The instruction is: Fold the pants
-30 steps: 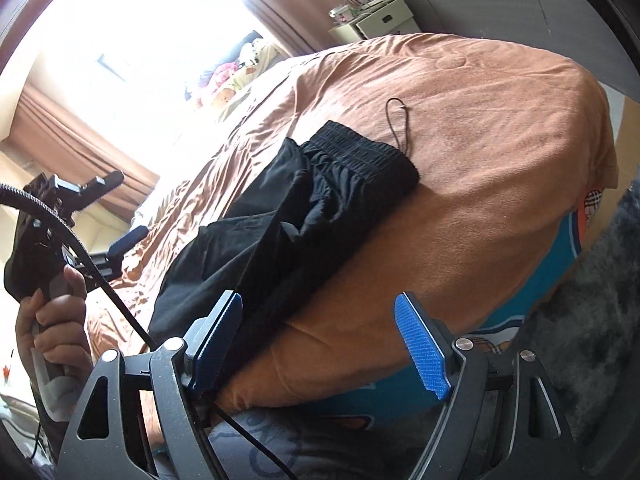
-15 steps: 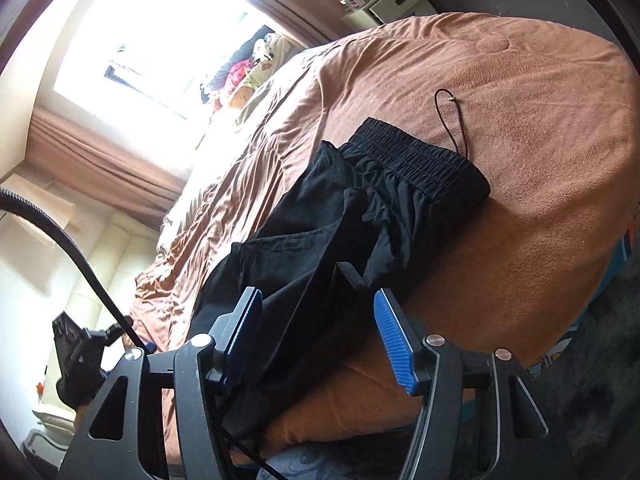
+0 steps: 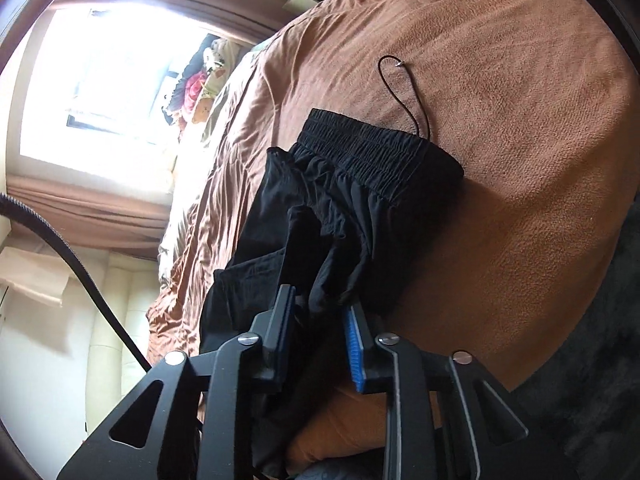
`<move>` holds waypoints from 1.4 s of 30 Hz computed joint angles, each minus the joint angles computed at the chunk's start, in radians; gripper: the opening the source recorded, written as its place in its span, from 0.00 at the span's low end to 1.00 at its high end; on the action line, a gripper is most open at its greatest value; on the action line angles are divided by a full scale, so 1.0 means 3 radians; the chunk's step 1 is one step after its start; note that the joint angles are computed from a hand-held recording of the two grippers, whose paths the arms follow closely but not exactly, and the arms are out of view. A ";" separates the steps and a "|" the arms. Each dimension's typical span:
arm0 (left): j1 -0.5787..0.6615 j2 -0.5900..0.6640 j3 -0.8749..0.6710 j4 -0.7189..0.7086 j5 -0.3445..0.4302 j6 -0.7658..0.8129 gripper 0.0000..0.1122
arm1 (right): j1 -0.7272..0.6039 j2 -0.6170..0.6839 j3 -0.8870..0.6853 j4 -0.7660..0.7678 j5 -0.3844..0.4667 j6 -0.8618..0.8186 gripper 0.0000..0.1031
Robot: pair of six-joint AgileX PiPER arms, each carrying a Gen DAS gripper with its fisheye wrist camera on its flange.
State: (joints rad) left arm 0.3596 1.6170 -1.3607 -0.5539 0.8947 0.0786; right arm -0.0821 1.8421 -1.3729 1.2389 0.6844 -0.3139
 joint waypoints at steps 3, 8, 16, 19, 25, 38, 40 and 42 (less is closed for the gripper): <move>0.0028 0.0066 0.0040 0.0066 -0.0004 -0.0021 0.73 | 0.0019 0.0030 -0.0275 -0.0484 -0.0013 0.0313 0.03; 0.0014 0.0129 0.0176 0.0055 -0.0001 0.0002 0.73 | 0.0127 0.0100 -0.0969 -0.1399 0.0150 0.0776 0.02; -0.0085 0.0184 0.0377 0.0074 0.0047 0.0091 0.73 | 0.0222 -0.0122 -0.1008 -0.1872 0.0012 0.0602 0.02; -0.0119 0.0142 0.0457 0.0097 0.0044 0.0156 0.73 | 0.0226 -0.0141 -0.0781 -0.2091 -0.0193 0.0690 0.02; -0.0029 0.0044 0.0622 -0.0128 0.0189 0.0436 0.67 | 0.0367 -0.0019 -0.0693 -0.2734 -0.0317 0.1159 0.02; 0.0121 -0.0064 0.0605 -0.0180 0.0377 0.0532 0.49 | 0.0278 -0.0052 -0.0810 -0.2759 -0.0158 0.1221 0.07; 0.0148 -0.0071 0.0576 -0.0210 0.0388 0.0536 0.49 | 0.0274 -0.0088 -0.0875 -0.2750 -0.0124 0.1171 0.13; 0.0169 -0.0081 0.0570 -0.0230 0.0369 0.0533 0.50 | 0.0296 -0.0060 -0.1041 -0.2902 -0.0075 0.1248 0.27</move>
State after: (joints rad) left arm 0.4102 1.5926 -1.1896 -0.6230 1.0054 0.2386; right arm 0.0066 1.8241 -1.6853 0.3683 0.6620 0.0605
